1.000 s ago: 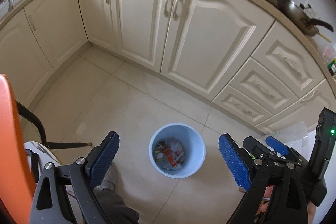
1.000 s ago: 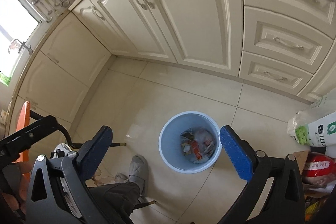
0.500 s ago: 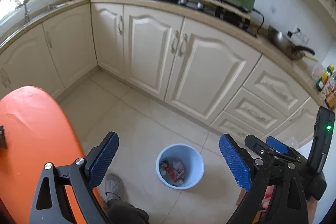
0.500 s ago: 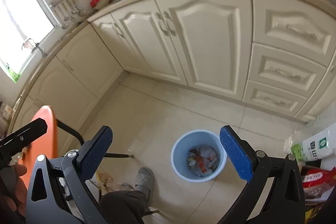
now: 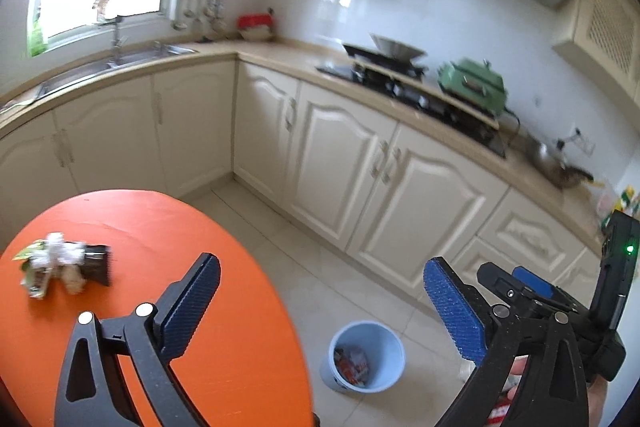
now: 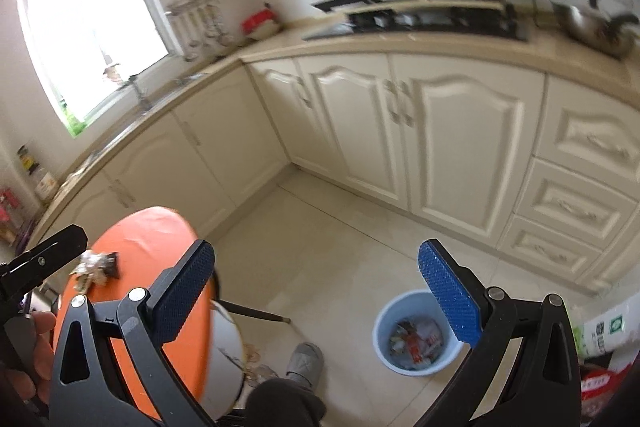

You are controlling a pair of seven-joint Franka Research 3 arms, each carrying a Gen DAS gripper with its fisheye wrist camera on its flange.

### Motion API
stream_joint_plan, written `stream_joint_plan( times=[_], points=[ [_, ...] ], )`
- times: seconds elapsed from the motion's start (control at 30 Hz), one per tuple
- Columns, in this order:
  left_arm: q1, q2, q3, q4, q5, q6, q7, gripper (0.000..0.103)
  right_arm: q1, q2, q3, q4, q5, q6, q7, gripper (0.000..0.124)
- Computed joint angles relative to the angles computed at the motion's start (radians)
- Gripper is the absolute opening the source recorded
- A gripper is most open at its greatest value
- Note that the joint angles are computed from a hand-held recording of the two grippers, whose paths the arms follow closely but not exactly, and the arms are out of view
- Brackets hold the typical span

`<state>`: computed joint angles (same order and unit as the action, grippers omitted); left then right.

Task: Collect trash
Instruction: 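Return both empty tools to the orange table, then grasp a green-and-white printed bag with the left tool while the right tool grasps a clear plastic bag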

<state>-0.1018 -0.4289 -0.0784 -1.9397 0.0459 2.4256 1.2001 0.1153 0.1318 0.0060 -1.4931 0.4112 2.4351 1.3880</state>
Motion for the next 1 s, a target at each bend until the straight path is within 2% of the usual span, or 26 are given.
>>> stream_joint_plan(
  times=[0.3, 0.47, 0.67, 1.0],
  points=[
    [0.062, -0.315, 0.004, -0.183, 0.093, -0.054, -0.091, 0.102, 0.084, -0.028, 0.057, 0.028, 0.027, 0.016, -0.064, 0.103],
    [0.093, -0.473, 0.001, -0.253, 0.145, -0.122, -0.148, 0.102, 0.132, -0.027, 0.082, 0.053, 0.048, 0.015, -0.105, 0.103],
    [0.128, -0.658, 0.0, -0.312, 0.205, -0.253, -0.202, 0.102, 0.189, -0.012, 0.107, 0.089, 0.049, 0.009, -0.136, 0.103],
    [0.15, -0.755, -0.025, -0.312, 0.285, -0.431, -0.279, 0.102, 0.268, 0.022, 0.138, 0.119, 0.024, -0.005, -0.185, 0.103]
  ],
)
